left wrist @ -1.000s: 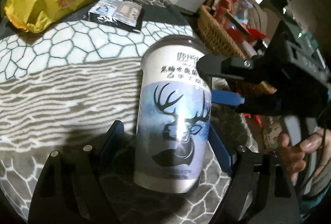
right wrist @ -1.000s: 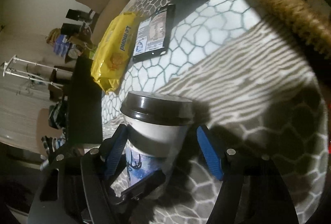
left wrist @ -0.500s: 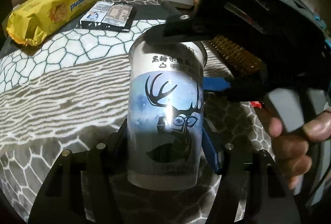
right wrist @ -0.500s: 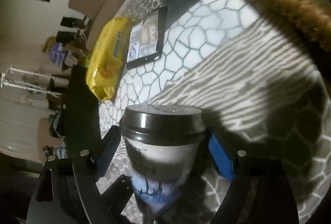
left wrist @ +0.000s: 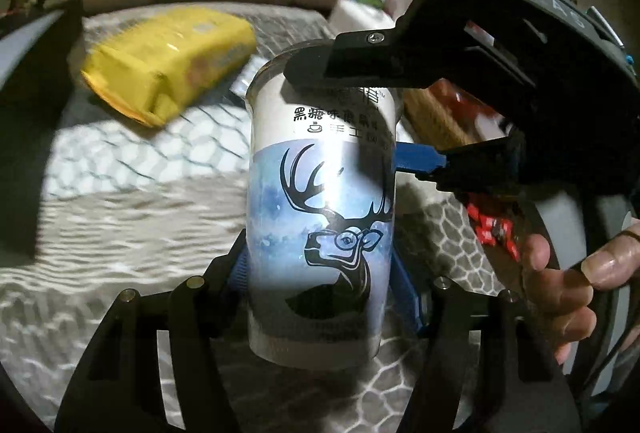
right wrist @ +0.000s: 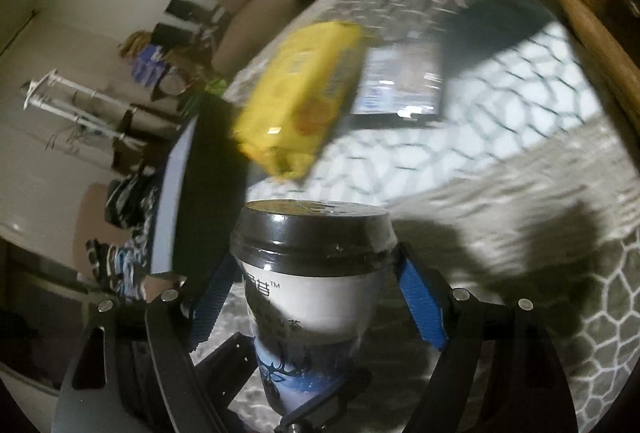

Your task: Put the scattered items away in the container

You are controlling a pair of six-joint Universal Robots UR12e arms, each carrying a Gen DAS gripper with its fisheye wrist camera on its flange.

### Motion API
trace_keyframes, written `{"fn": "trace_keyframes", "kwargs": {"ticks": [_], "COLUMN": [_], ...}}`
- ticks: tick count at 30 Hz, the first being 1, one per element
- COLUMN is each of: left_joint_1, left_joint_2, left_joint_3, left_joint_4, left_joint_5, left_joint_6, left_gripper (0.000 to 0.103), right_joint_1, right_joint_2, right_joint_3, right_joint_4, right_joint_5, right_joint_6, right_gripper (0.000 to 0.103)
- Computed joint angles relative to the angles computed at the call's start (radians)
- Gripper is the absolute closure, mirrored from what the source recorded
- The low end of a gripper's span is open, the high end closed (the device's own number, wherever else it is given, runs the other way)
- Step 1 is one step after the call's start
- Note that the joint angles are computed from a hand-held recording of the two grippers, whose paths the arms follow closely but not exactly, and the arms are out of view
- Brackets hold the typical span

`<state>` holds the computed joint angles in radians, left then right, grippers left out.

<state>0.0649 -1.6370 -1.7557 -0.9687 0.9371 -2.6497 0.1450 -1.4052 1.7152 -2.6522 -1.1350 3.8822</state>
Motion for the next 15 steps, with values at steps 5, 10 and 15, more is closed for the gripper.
{"fn": "trace_keyframes", "kwargs": {"ticks": [5, 10, 15], "left_joint_1": [0.068, 0.140, 0.200], "left_joint_2": [-0.004, -0.027, -0.047], "left_joint_3": [0.060, 0.129, 0.173], "left_joint_4": [-0.021, -0.040, -0.041], "left_joint_5": [-0.030, -0.055, -0.070], "left_joint_6": [-0.019, -0.036, -0.036], "left_gripper": [0.043, 0.043, 0.043], "right_joint_1": [0.056, 0.116, 0.162], "right_joint_2": [0.072, 0.169, 0.254], "right_joint_3": [-0.179, -0.372, -0.515], "right_joint_4": [0.117, 0.214, 0.253], "right_joint_5": [0.000, -0.014, -0.013], "right_joint_6": [-0.068, -0.106, -0.114], "right_gripper": [0.021, 0.021, 0.021]}}
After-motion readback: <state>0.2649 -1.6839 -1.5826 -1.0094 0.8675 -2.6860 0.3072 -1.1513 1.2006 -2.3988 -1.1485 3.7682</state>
